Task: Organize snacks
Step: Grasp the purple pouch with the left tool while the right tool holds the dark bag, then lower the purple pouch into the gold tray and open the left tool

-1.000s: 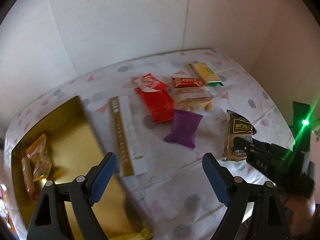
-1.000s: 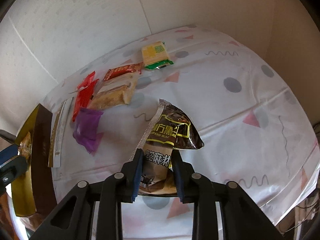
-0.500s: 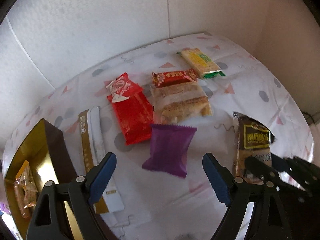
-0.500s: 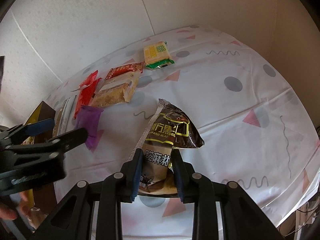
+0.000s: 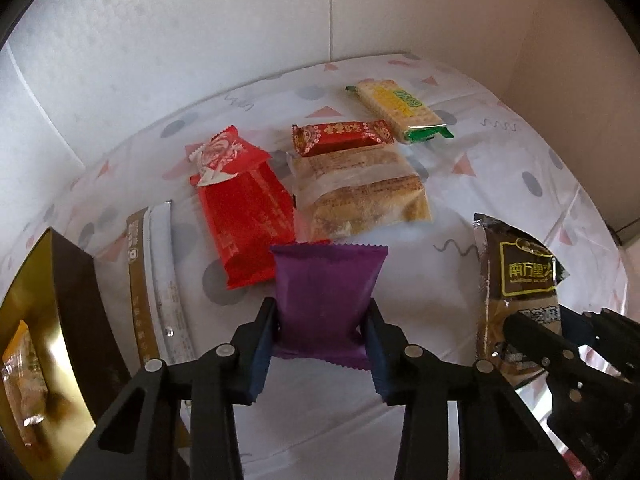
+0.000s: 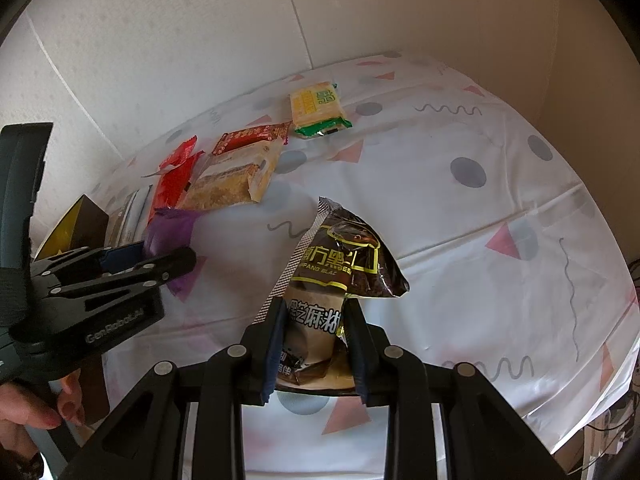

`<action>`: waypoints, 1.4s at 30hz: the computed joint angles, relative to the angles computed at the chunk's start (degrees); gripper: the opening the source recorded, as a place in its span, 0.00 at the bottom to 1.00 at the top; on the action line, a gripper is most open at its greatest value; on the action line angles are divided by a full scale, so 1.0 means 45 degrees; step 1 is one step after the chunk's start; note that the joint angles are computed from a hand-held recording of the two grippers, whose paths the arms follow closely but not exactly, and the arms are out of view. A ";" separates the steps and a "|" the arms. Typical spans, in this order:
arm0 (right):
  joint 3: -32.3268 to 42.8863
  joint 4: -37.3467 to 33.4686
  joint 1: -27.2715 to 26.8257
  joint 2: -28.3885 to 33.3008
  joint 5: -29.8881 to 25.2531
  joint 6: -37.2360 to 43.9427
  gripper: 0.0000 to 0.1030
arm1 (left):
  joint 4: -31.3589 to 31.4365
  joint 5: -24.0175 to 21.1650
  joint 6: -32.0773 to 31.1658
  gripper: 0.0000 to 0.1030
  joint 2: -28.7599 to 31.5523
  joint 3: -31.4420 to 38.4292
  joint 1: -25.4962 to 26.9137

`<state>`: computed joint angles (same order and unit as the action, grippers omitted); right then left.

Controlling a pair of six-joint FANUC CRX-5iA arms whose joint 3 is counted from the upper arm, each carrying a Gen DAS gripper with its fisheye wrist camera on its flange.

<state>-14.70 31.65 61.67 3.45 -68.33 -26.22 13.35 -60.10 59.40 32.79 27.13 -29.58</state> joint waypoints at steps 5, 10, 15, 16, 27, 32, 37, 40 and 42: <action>-0.0035 0.0061 0.0039 -0.0009 -0.0017 -0.0305 0.29 | 0.0510 0.0374 -0.0356 0.40 -0.0577 -0.0820 0.0226; -0.0063 0.0084 0.0040 -0.0024 -0.0016 -0.0438 0.29 | 0.1261 0.0424 -0.0528 0.40 -0.1162 -0.1583 0.0633; 0.0098 -0.0006 0.0031 0.0086 -0.0215 -0.0284 0.29 | 0.1803 0.0554 -0.0459 0.40 -0.1678 -0.2108 0.1099; 0.0158 -0.0033 0.0021 0.0131 -0.0262 -0.0257 0.29 | 0.1919 0.0579 -0.0414 0.40 -0.1772 -0.2187 0.1222; 0.0516 -0.0253 -0.0029 0.0341 -0.0548 -0.0173 0.29 | 0.2759 0.0832 0.0192 0.40 -0.2242 -0.2574 0.2648; 0.0747 -0.0404 -0.0058 0.0491 -0.0748 -0.0079 0.29 | 0.2722 0.0840 0.0782 0.40 -0.2149 -0.2421 0.3219; 0.0932 -0.0571 -0.0088 0.0583 -0.0887 -0.0182 0.29 | 0.2297 0.0780 0.1282 0.40 -0.1852 -0.2110 0.3693; 0.1047 -0.0669 -0.0114 0.0613 -0.0922 -0.0102 0.27 | 0.1904 0.0609 0.1607 0.40 -0.1578 -0.1788 0.3936; 0.1013 -0.0591 -0.0062 0.0562 -0.0844 -0.0223 0.23 | 0.1756 0.0480 0.1871 0.40 -0.1392 -0.1584 0.4098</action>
<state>-10.14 28.99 61.39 5.98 -72.12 -27.23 21.26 -57.94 67.82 26.53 20.00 -11.14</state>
